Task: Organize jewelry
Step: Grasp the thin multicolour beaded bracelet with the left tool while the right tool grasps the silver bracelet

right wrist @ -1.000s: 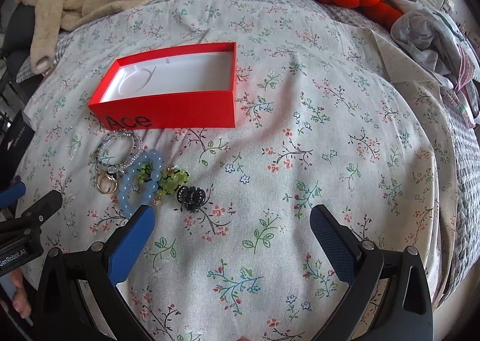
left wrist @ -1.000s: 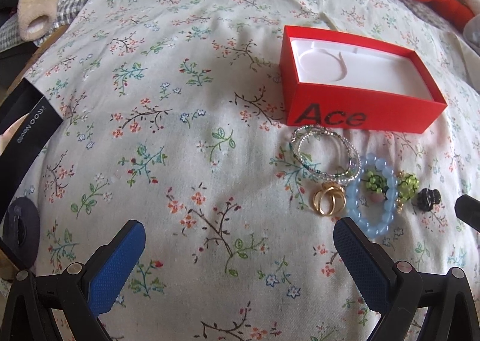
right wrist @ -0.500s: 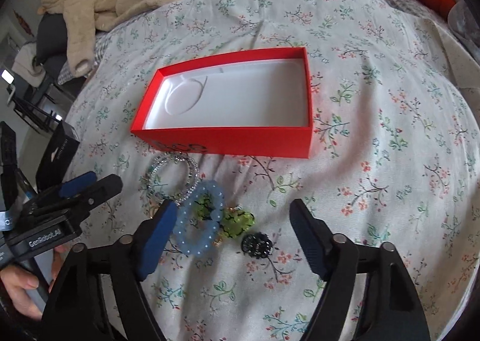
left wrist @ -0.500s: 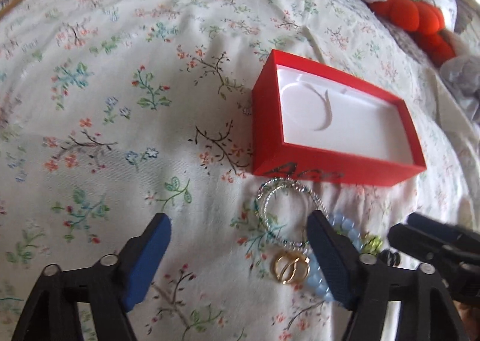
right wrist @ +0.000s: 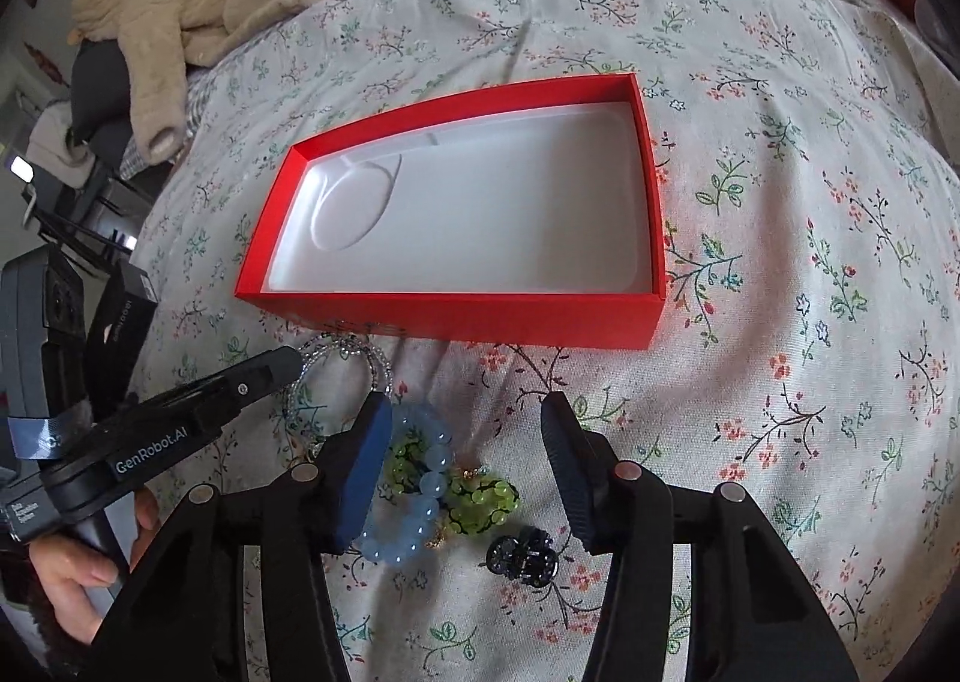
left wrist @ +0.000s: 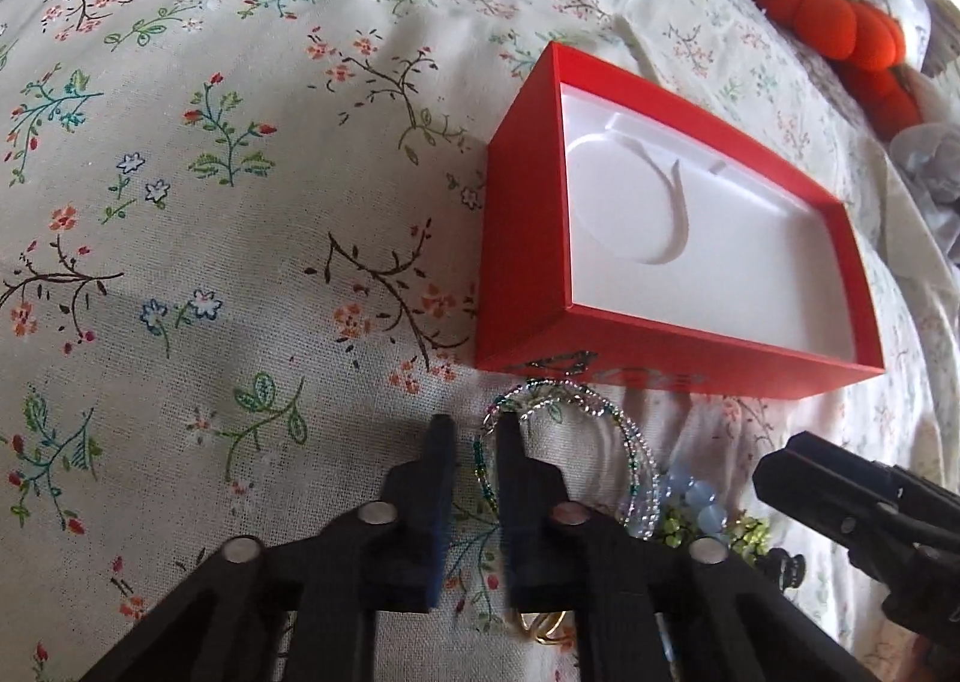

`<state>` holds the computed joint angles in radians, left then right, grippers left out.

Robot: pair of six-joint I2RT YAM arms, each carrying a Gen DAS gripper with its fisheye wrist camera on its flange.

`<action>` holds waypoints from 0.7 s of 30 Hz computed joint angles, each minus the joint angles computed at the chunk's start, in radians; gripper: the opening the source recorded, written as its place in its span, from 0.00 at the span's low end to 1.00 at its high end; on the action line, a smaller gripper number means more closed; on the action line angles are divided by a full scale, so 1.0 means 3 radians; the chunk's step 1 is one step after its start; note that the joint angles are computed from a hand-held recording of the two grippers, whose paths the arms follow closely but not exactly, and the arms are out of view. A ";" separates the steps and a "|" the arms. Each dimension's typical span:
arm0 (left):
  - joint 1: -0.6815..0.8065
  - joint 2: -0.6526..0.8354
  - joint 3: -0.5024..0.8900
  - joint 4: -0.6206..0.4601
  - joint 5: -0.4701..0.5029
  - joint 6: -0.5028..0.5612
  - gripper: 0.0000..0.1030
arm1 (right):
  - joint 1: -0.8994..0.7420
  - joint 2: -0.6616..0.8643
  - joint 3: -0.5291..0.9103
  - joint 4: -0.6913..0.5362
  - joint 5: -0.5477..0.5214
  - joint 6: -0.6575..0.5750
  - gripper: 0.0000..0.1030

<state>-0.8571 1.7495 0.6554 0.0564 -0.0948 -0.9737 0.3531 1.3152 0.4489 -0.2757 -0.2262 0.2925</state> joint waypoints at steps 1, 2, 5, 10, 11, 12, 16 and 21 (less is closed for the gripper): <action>0.0002 0.0020 0.0033 -0.0034 -0.0020 0.0021 0.00 | 0.0000 0.0020 0.0006 0.0011 -0.0008 0.0005 0.53; -0.0023 0.0016 0.0042 -0.0052 -0.0060 0.0017 0.00 | -0.0001 0.0024 0.0009 0.0012 -0.0017 0.0006 0.53; -0.0042 -0.0092 -0.0022 -0.0054 -0.0104 0.0032 0.00 | 0.0047 0.0038 0.0030 0.0027 -0.0015 0.0041 0.52; -0.0107 -0.0406 -0.0182 -0.0069 -0.0158 0.0019 0.00 | 0.0173 0.0053 0.0061 0.0076 0.0009 0.0148 0.46; -0.0120 -0.0477 -0.0219 -0.0069 -0.0164 0.0011 0.00 | 0.0197 0.0062 0.0067 0.0088 0.0014 0.0173 0.46; -0.0142 -0.0554 -0.0259 -0.0074 -0.0181 0.0002 0.00 | 0.0221 0.0075 0.0071 0.0104 0.0020 0.0197 0.45; -0.0222 -0.0835 -0.0347 -0.0207 -0.0292 -0.0030 0.00 | 0.0311 0.0171 0.0091 0.0197 0.0024 0.0292 0.39; -0.0143 -0.0934 -0.0509 -0.0091 -0.0177 -0.0030 0.00 | 0.0416 0.0365 0.0123 0.0330 0.0035 0.0405 0.33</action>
<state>-0.9001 1.4692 0.5027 0.0292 -0.1478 -0.9827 0.4778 1.4247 0.4857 -0.1769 -0.2157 0.4140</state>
